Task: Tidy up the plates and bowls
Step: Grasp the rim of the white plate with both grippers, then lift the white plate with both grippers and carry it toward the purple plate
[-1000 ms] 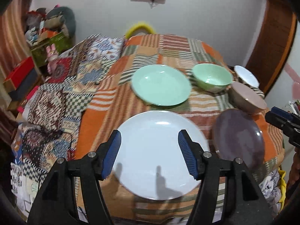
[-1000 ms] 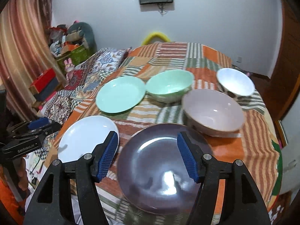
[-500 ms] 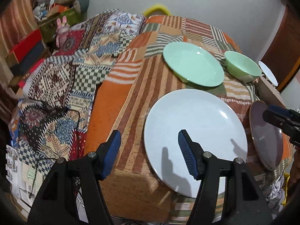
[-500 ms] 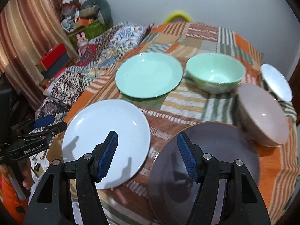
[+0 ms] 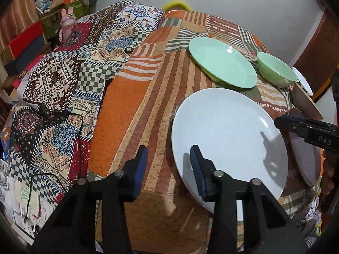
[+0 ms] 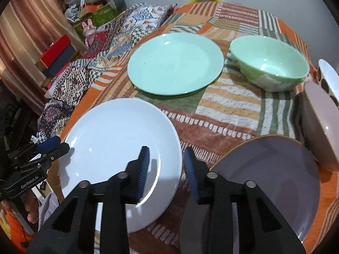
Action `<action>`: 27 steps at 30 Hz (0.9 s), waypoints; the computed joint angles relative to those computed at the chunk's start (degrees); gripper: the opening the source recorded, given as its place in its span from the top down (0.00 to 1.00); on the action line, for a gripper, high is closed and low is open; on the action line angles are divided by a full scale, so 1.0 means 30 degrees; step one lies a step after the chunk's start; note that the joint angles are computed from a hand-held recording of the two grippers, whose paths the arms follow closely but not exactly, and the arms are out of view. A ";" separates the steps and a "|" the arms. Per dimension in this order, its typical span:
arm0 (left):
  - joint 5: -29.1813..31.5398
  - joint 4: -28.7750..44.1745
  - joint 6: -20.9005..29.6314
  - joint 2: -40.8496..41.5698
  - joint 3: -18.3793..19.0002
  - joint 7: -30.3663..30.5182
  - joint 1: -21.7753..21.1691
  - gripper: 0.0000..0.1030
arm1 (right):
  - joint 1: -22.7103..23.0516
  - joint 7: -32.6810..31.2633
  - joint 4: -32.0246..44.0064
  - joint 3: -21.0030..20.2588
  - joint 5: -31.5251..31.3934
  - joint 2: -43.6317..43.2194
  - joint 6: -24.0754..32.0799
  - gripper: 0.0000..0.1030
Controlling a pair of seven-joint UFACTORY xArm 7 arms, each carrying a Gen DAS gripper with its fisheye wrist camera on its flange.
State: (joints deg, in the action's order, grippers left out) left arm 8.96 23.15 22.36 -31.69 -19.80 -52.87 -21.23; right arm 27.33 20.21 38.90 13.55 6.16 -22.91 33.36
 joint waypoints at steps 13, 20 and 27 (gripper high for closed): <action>-0.1126 -0.0604 -0.0808 -0.0130 0.0753 0.0777 -0.0751 0.69 | -0.0455 0.0766 0.0408 0.0298 -0.1290 0.0577 0.0328 0.83; -0.1404 -0.0965 -0.0718 -0.0529 0.0819 0.0673 -0.0523 0.70 | 0.0126 -0.0040 0.0312 0.0006 -0.0427 0.0435 0.0341 0.83; -0.2065 -0.1077 -0.0710 -0.0640 0.1268 0.1577 -0.1029 0.70 | 0.0000 0.0029 0.0262 0.0267 -0.0754 0.0579 0.0106 0.83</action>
State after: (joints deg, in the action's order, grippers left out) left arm 2.77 19.92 20.23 -33.60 -16.00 -48.14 -24.32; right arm 27.33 20.29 39.68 14.35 3.89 -21.17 33.68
